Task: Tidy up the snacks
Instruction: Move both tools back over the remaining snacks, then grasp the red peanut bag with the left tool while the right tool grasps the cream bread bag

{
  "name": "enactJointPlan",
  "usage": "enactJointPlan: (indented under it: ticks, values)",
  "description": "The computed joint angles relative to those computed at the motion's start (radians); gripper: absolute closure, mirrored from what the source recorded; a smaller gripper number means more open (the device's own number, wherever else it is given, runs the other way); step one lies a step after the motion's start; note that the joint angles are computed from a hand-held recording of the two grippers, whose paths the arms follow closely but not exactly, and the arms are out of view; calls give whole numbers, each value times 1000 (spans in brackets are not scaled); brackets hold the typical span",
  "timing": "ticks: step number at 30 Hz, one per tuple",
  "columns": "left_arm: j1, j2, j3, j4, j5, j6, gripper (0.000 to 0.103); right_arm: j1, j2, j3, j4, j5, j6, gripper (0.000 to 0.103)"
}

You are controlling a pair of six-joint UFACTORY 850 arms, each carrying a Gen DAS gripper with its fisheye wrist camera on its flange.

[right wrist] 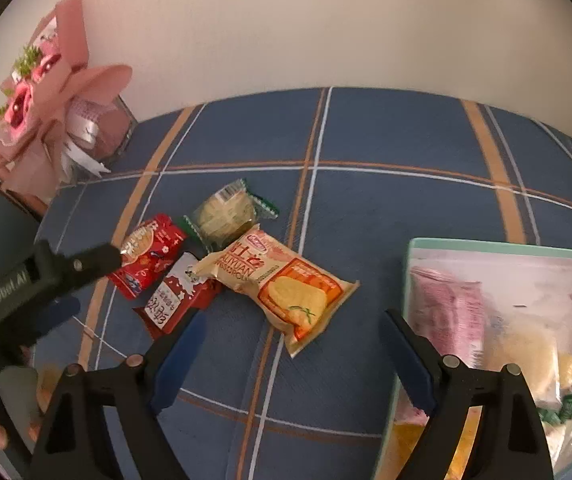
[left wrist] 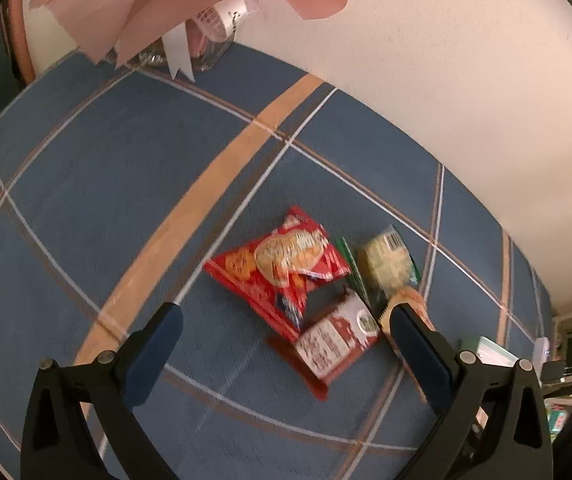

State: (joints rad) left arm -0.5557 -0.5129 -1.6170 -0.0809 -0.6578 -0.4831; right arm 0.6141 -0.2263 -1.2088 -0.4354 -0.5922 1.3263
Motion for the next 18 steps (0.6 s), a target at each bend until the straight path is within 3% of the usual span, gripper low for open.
enactJointPlan:
  ticks: [10, 18]
  values:
    - [-13, -81, -105, 157, -5, 58, 0, -22, -67, -36, 11, 37, -81, 17]
    - [-24, -150, -177, 101, -27, 234, 1, -35, -98, -40, -2, 49, -93, 22]
